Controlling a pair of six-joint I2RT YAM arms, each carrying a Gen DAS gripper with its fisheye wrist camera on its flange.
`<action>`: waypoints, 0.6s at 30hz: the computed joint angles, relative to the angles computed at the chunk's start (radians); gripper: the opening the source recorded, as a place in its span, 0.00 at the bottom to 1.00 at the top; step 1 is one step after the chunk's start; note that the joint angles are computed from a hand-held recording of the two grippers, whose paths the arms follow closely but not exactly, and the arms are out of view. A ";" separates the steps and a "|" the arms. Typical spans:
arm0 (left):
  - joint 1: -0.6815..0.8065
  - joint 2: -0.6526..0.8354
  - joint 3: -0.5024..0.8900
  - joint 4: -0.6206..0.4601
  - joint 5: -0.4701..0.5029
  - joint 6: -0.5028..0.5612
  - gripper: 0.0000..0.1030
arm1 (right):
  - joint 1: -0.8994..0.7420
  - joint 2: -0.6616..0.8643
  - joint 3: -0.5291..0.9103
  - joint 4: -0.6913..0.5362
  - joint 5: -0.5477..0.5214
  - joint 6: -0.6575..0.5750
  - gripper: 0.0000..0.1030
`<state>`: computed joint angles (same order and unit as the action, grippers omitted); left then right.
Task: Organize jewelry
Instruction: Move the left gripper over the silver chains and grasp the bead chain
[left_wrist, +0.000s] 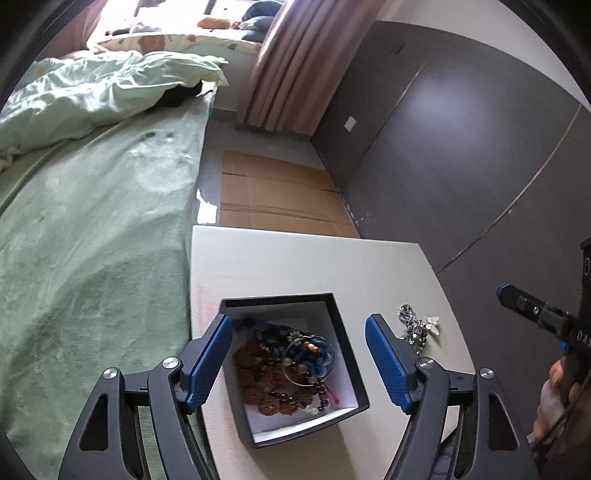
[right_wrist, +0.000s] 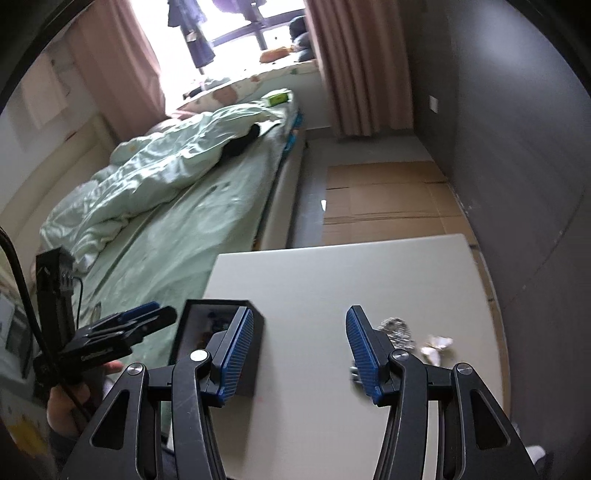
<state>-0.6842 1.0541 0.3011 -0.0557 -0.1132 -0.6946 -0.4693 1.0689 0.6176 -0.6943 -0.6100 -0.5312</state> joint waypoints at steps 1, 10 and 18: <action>-0.012 0.015 0.010 0.006 -0.005 -0.001 0.73 | -0.047 0.028 0.015 -0.014 -0.017 -0.033 0.51; -0.179 0.208 0.132 0.071 -0.086 0.003 0.73 | -0.260 0.258 0.081 0.015 -0.065 -0.155 0.51; -0.278 0.418 0.266 0.092 -0.100 0.069 0.73 | -0.361 0.452 0.080 0.124 -0.125 -0.188 0.51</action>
